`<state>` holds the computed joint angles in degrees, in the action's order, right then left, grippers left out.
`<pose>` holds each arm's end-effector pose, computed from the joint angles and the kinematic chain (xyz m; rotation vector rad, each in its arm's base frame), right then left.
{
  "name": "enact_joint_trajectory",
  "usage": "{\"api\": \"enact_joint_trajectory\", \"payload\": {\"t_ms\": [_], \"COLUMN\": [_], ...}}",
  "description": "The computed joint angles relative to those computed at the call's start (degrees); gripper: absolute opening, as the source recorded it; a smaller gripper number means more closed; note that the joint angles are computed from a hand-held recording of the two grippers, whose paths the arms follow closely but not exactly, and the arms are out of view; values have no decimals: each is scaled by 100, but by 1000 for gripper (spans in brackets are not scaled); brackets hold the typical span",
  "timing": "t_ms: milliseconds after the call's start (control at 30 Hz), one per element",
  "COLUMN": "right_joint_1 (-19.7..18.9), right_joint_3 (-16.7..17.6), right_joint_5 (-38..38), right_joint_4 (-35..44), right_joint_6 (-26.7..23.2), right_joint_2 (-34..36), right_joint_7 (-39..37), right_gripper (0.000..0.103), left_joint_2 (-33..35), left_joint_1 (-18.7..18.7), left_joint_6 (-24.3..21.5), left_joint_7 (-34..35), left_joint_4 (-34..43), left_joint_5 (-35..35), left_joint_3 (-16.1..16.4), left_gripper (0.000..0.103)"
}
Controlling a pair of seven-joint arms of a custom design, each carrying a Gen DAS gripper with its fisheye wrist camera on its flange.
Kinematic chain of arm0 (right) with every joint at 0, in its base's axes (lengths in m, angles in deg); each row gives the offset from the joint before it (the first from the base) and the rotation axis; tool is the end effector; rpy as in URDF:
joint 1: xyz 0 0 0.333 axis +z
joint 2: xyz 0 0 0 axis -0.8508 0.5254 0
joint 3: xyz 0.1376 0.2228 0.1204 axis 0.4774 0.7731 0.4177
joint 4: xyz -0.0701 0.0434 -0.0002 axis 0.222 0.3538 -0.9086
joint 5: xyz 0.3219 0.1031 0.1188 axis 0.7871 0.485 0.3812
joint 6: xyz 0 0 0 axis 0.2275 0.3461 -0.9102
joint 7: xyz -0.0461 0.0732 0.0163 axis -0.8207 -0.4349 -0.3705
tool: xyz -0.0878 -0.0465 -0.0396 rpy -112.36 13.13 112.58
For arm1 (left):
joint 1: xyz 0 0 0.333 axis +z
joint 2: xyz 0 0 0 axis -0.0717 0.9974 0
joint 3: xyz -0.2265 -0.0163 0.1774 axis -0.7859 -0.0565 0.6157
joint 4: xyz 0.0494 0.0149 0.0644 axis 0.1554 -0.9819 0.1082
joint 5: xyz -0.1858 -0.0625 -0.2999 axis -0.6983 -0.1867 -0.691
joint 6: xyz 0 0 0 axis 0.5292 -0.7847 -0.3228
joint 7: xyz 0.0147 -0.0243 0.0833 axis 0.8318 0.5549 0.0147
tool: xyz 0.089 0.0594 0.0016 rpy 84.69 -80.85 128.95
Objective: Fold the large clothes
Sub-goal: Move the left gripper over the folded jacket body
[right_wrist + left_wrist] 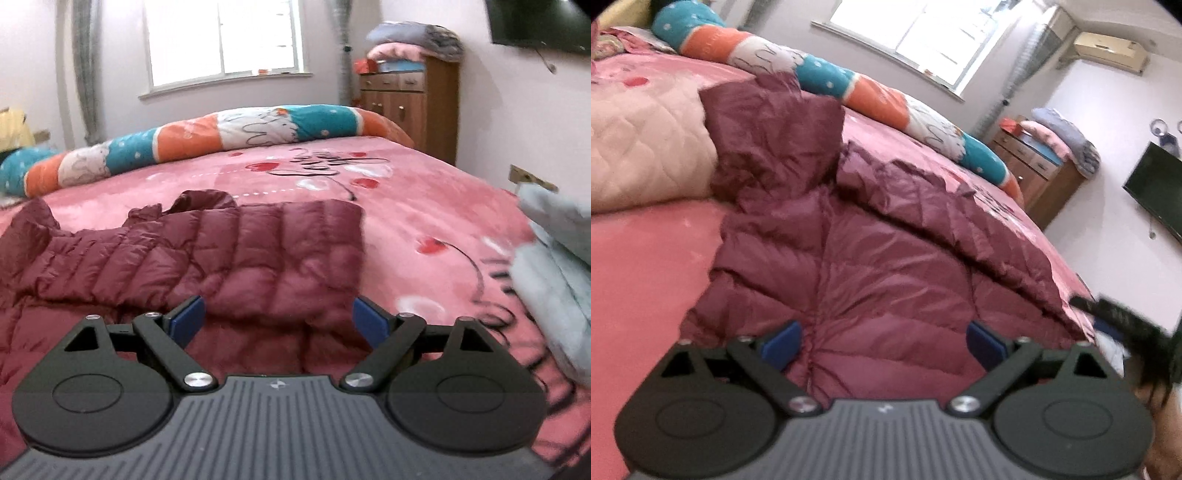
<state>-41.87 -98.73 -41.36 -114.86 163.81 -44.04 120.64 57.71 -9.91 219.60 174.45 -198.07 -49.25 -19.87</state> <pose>0.6531 0.1459 0.5177 -1.4336 1.7063 -0.8880 0.5511 -0.0948 0.4451 -1.9033 1.6767 -1.3664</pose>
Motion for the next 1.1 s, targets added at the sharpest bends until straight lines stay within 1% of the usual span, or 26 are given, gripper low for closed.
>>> {"api": "enact_joint_trajectory", "payload": {"t_ms": [33, 67, 100, 133, 167, 233, 267, 300, 367, 400, 433, 467, 500, 533, 567, 600, 633, 667, 700, 733, 800, 867, 900, 933, 1000, 1100], "right_joint_1": [129, 160, 125, 54, -5, -93, -158, -274, -574, -766, -818, -831, -843, -877, -974, -1106, -1156, -1151, -1117, -1089, -1157, -1165, -1136, -1115, -1125, -1128], "right_joint_3": [-181, -237, -222, -196, -177, -133, -104, 16, 355, 585, 657, 688, 717, 783, 925, 1113, 1195, 1206, 1181, 1167, 1270, 1302, 1273, 1254, 1279, 1297], "right_joint_5": [-252, -398, -455, -486, -521, -557, -538, -337, 333, 791, 1047, 1254, 1445, 1660, 1947, 2288, 2510, 2652, 2760, 2882, 3276, 3554, 3620, 3678, 3846, 4011], "right_joint_4": [-239, -376, -473, -577, -618, -529, -536, -443, -392, -346, -353, -343, -320, -349, -389, -338, -227, -139, -96, -41, 101, 185, 239, 303, 442, 611], "right_joint_6": [40, 30, 25, 103, 153, 128, 149, 124, 56, 46, 23, -10, -24, 1, 25, -4, -78, -146, -208, -301, -450, -487, -503, -549, -649, -730], "right_joint_2": [-167, -279, -368, -449, -484, -424, -413, -327, -276, -224, -224, -213, -191, -188, -191, -137, -57, 5, 34, 55, 149, 211, 254, 300, 397, 532], "right_joint_7": [308, 486, 583, 671, 744, 789, 752, 543, -135, -592, -814, -959, -1098, -1268, -1556, -1938, -2195, -2356, -2457, -2537, -2786, -2943, -2969, -2997, -3097, -3248], "right_gripper": [103, 103, 103, 103, 103, 103, 103, 103, 103, 103, 103, 103, 103, 103, 103, 103, 103, 103, 103, 103, 103, 103, 103, 103, 103, 103], "left_joint_2": [-91, -210, -297, -418, -535, -665, -719, -745, -704, -637, -553, -435, -298, -166, 20, 201, 400, 670, 836, 1062, 1544, 2092, 2312, 2580, 3102, 3850], "left_joint_1": [-29, -75, -126, -186, -246, -345, -380, -362, -289, -311, -339, -379, -500, -676, -895, -1094, -1291, -1445, -1531, -1630, -1800, -1695, -1691, -1700, -1699, -1512], "left_joint_6": [83, 198, 294, 404, 511, 618, 679, 724, 751, 783, 801, 801, 789, 756, 713, 691, 677, 671, 670, 666, 601, 500, 359, 189, -132, -752], "left_joint_7": [-76, -183, -396, -770, -1311, -1747, -2215, -2975, -4334, -4677, -4971, -5520, -6288, -6962, -7551, -7967, -8293, -8496, -8574, -8649, -8738, -8586, -8508, -8459, -8436, -8275], "left_joint_4": [-45, -93, -142, -242, -333, -358, -380, -433, -406, -299, -187, -51, 89, 241, 467, 679, 907, 1203, 1386, 1624, 2147, 2762, 3067, 3418, 4107, 5206], "left_joint_5": [48, 138, 351, 729, 1284, 1776, 2334, 3206, 4757, 5145, 5473, 6090, 6949, 7691, 8344, 8806, 9175, 9431, 9535, 9617, 9649, 9496, 9435, 9403, 9379, 9328], "left_joint_3": [-15, -30, -32, -32, -28, -23, -32, -47, -55, -39, -10, 72, 277, 532, 825, 1083, 1336, 1545, 1659, 1800, 2054, 1995, 2001, 2037, 2101, 1920], "left_gripper": [96, 96, 96, 96, 96, 96, 96, 96, 96, 96, 96, 96, 96, 96, 96, 95, 93, 90, 86, 84, 80, 76, 73, 72, 67, 60]}}
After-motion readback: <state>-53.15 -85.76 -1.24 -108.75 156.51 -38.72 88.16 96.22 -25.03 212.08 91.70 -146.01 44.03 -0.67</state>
